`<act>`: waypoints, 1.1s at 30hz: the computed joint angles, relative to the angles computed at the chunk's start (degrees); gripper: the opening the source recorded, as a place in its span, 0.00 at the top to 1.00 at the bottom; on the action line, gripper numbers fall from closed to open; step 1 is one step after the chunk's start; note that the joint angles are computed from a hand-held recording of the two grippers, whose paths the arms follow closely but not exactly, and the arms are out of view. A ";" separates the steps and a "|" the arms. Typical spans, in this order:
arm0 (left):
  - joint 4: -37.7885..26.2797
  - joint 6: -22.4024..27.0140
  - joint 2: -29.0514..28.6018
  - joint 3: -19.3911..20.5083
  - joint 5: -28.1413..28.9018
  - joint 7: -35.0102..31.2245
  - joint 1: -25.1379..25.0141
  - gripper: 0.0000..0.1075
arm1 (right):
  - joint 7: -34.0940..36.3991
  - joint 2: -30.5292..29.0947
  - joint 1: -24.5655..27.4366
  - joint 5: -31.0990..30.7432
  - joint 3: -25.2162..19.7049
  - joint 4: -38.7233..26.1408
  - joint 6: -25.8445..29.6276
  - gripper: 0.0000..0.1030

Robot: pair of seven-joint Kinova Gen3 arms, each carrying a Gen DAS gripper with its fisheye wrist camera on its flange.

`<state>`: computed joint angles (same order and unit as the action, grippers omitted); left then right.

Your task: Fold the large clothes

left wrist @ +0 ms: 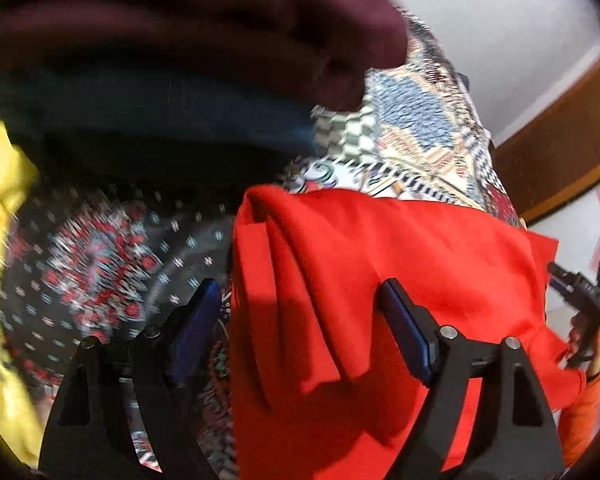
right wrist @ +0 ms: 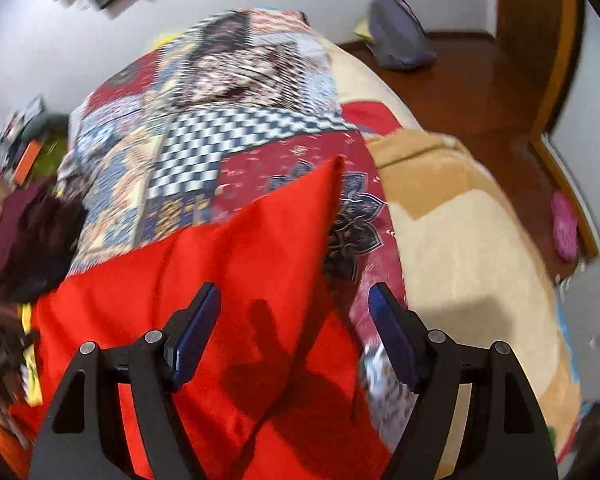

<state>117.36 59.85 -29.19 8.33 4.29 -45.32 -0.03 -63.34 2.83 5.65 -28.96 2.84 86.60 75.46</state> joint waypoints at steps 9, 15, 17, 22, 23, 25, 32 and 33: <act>6.00 -9.01 -2.39 -1.86 5.25 -0.32 1.19 0.48 | 0.99 6.08 -0.24 -2.50 -2.73 -0.57 -1.03 0.56; 1.38 -5.10 -1.95 2.52 1.93 -0.18 0.50 0.77 | 2.18 4.53 -0.01 -3.80 -2.92 -0.37 -0.39 0.87; -2.35 -2.47 -1.16 6.49 -1.50 0.95 -0.61 0.78 | 3.46 3.17 0.98 -5.47 -2.11 -0.47 -0.06 0.88; -10.29 -1.57 1.80 10.02 -6.18 0.27 0.09 0.80 | 6.09 1.09 2.52 -7.86 -0.28 -1.92 -0.30 0.90; -12.24 -1.76 3.24 10.74 -7.37 -0.05 0.05 0.80 | 6.25 0.70 2.66 -7.81 0.03 -2.47 -0.53 0.90; -15.23 -2.43 6.15 11.60 -9.50 -0.15 0.05 0.80 | 6.07 0.26 2.84 -7.76 0.55 -3.16 -1.14 0.90; -23.19 -3.45 19.07 10.82 -16.34 0.56 1.64 0.80 | 1.42 1.08 2.32 -4.71 0.80 -4.86 -6.63 0.91; -24.14 -3.10 21.07 9.86 -16.14 0.06 2.13 0.79 | 0.39 1.96 2.17 -3.98 0.70 -5.25 -7.44 0.91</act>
